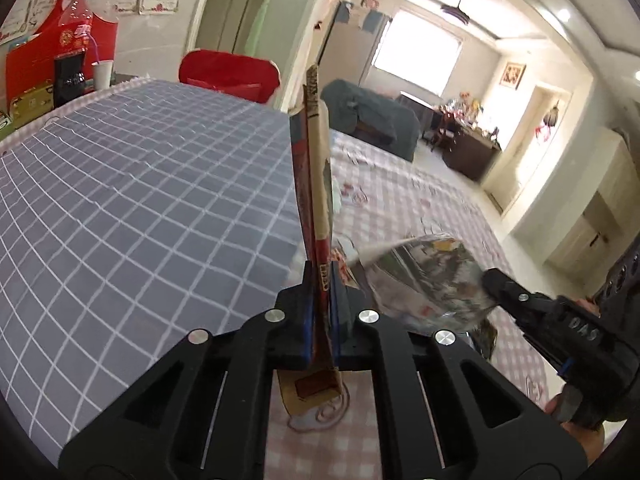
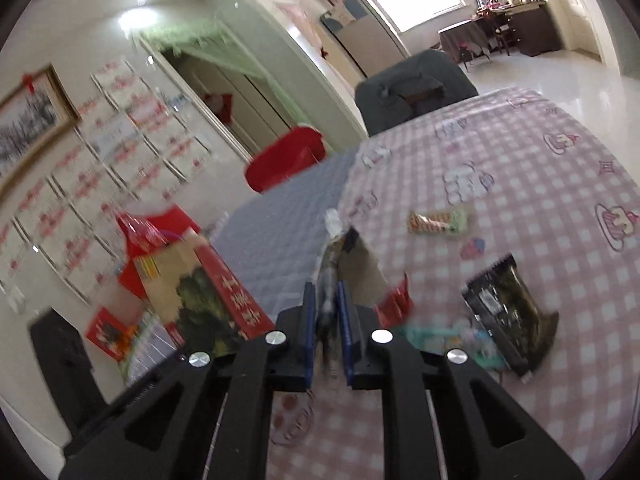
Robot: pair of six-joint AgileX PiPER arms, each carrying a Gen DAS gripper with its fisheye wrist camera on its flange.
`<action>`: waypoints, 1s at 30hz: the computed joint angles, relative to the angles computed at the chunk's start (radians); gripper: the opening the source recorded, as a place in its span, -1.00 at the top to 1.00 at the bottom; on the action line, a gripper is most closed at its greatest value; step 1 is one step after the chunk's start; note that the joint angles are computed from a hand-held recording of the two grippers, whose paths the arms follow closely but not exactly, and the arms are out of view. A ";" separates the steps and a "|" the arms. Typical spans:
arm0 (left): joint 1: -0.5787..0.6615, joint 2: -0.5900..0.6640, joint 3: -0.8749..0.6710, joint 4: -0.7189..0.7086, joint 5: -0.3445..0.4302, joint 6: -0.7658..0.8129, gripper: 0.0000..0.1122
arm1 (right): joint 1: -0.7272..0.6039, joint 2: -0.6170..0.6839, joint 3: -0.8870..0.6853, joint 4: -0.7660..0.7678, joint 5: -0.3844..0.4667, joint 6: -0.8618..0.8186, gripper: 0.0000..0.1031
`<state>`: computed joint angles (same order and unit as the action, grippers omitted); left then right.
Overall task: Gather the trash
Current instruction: 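Grasp the brown broccoli-print bag with the left tool while the right tool grasps a newspaper-wrapped bundle, then carry the brown bag and the bundle over the blue bucket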
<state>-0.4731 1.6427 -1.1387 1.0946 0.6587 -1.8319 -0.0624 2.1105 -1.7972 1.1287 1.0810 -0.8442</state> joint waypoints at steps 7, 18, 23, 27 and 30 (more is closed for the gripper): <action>-0.031 0.016 -0.029 -0.061 0.038 0.081 0.88 | 0.053 -0.017 0.061 -0.065 -0.017 -0.025 0.52; -0.037 0.036 -0.060 -0.090 0.050 0.127 0.88 | 0.058 -0.019 0.113 -0.100 -0.188 0.054 -0.18; -0.033 0.044 -0.068 -0.106 0.042 0.149 0.88 | 0.065 0.110 -0.048 -0.168 -0.085 0.166 -0.18; -0.028 0.041 -0.064 -0.115 0.033 0.161 0.88 | 0.034 0.202 -0.159 -0.109 0.021 0.182 -0.18; -0.022 0.047 -0.071 -0.133 0.024 0.179 0.88 | 0.021 0.242 -0.222 -0.074 0.093 0.175 -0.16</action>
